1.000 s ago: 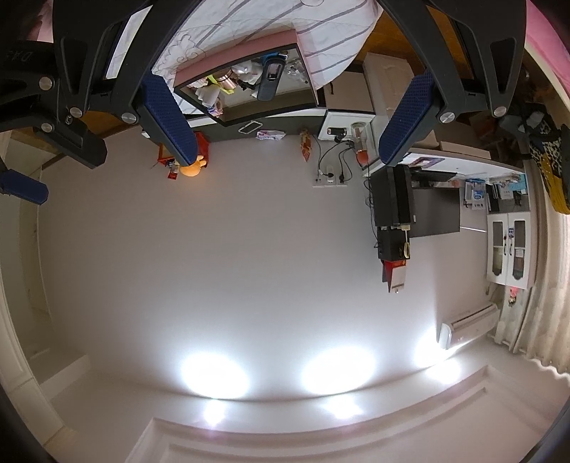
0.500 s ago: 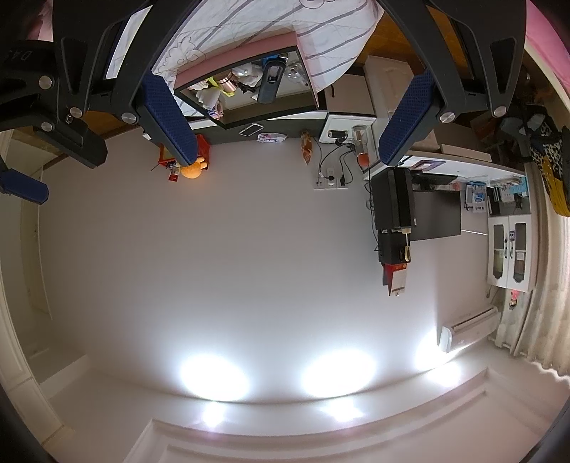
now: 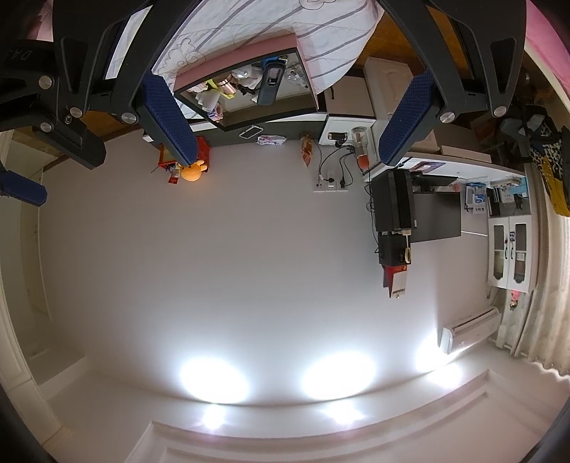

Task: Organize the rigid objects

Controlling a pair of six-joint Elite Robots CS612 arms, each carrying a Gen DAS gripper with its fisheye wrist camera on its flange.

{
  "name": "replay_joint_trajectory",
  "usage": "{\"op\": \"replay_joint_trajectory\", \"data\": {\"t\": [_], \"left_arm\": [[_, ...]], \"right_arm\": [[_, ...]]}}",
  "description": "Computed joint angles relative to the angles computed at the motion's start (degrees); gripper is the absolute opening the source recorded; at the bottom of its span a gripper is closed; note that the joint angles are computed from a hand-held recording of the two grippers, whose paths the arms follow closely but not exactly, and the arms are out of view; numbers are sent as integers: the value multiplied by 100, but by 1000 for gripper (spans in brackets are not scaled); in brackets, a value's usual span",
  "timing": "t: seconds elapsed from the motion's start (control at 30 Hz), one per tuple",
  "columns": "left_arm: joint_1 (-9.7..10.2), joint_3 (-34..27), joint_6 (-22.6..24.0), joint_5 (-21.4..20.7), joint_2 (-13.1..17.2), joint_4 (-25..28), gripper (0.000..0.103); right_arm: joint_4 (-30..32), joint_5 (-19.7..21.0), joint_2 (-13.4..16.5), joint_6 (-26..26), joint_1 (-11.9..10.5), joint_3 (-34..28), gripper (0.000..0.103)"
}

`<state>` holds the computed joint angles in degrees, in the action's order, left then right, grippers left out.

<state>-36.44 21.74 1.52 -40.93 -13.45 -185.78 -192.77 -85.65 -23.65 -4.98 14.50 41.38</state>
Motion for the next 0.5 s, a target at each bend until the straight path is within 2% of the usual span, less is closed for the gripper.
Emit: {"op": "replay_joint_trajectory", "data": {"t": [0.5], "left_arm": [[-19, 39, 57, 44, -9, -65, 103]], "right_arm": [[30, -11, 22, -15, 0, -47, 103]]}}
